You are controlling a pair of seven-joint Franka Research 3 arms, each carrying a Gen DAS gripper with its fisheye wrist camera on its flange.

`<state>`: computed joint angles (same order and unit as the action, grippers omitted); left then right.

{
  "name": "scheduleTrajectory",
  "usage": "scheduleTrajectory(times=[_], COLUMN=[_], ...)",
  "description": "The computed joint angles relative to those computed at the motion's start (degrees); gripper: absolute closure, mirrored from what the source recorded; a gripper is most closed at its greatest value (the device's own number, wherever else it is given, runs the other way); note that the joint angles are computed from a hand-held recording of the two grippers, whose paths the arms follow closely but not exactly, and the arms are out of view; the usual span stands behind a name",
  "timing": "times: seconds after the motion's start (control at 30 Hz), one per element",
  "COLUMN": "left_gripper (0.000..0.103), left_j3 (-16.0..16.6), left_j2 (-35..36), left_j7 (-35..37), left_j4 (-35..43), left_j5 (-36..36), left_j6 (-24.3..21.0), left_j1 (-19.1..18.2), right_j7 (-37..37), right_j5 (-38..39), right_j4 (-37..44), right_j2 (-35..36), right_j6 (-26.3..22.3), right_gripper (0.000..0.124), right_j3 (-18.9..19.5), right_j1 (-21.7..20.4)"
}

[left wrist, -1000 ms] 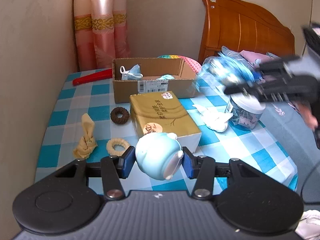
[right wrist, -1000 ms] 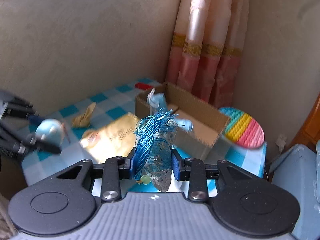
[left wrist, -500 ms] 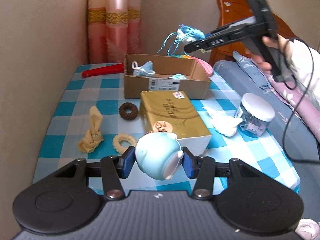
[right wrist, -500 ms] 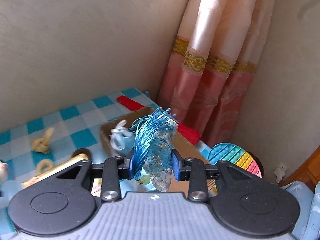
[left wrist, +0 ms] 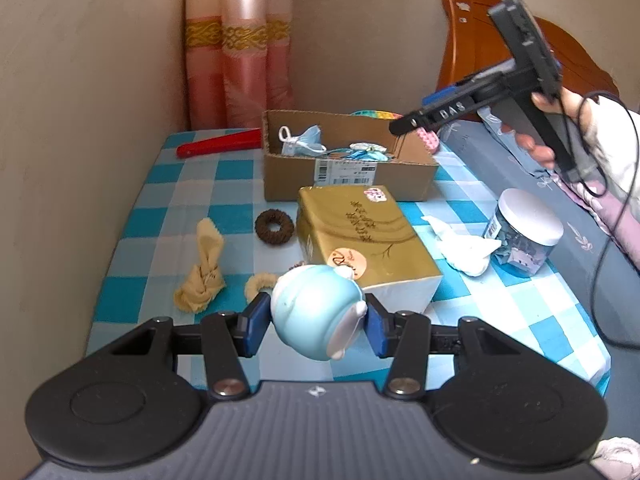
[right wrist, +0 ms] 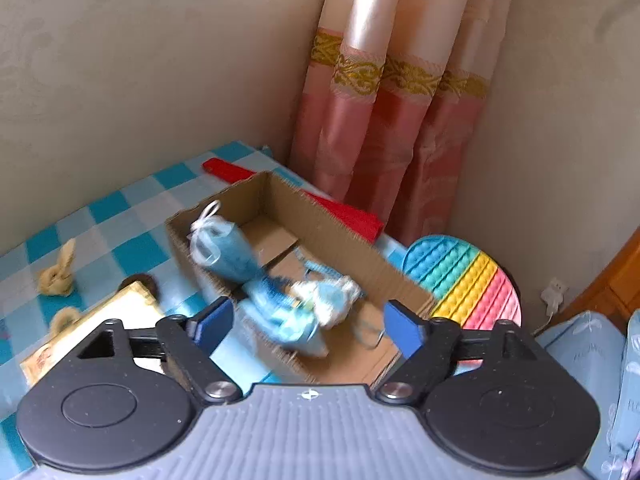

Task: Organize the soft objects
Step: 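Lower the light blue pot into the box and open the left tool, then move the right tool to the white cloth bundle and close on it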

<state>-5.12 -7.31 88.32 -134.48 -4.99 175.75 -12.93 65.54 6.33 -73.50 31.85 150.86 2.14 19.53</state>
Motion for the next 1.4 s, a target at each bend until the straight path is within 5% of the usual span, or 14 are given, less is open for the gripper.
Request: scheduleTrajectory(times=[0.13,0.6,0.83,1.13,1.23,1.33,1.4], left_gripper=[0.055,0.055,0.054,0.054,0.047,0.022,0.021], left_j3=[0.56,-3.38,-6.25,-6.3,-4.9,-2.51,-1.65], left_j2=[0.44,7.51,16.69,34.8,41.52,47.7,48.94], left_j7=[2.92,8.93,9.66,6.18,4.34,0.83,-1.2], left_j4=[1.33,14.06,28.36,55.96,66.27,76.06,78.12], left_j5=[-1.27,0.64,4.62,13.14,15.91,18.76,19.77], left_j6=[-0.87,-5.28,-11.16,-25.54,-30.02,-34.37,-35.8], left_j1=[-0.82,2.8,5.0,2.77,0.78,-1.35,-1.69], right_j7=[1.68,25.76,43.06,52.66,54.16,54.44,53.62], right_j5=[0.95,-7.12,-18.75,-26.54,-28.14,-27.35,-26.24], right_j4=[-9.24,-27.35,-32.32,-35.17,-35.52,-35.94,-36.4], right_j2=[-6.35,-18.33,-21.41,-23.59,-23.89,-24.21,-24.54], right_j6=[2.81,6.64,7.38,6.29,5.92,6.59,7.37], right_gripper=[0.021,0.021,0.021,0.021,0.021,0.021,0.021], right_j3=[0.32,-2.6,-4.0,-2.33,-1.78,-1.16,-0.72], right_j1=[0.44,4.21,5.35,4.28,3.81,3.14,2.71])
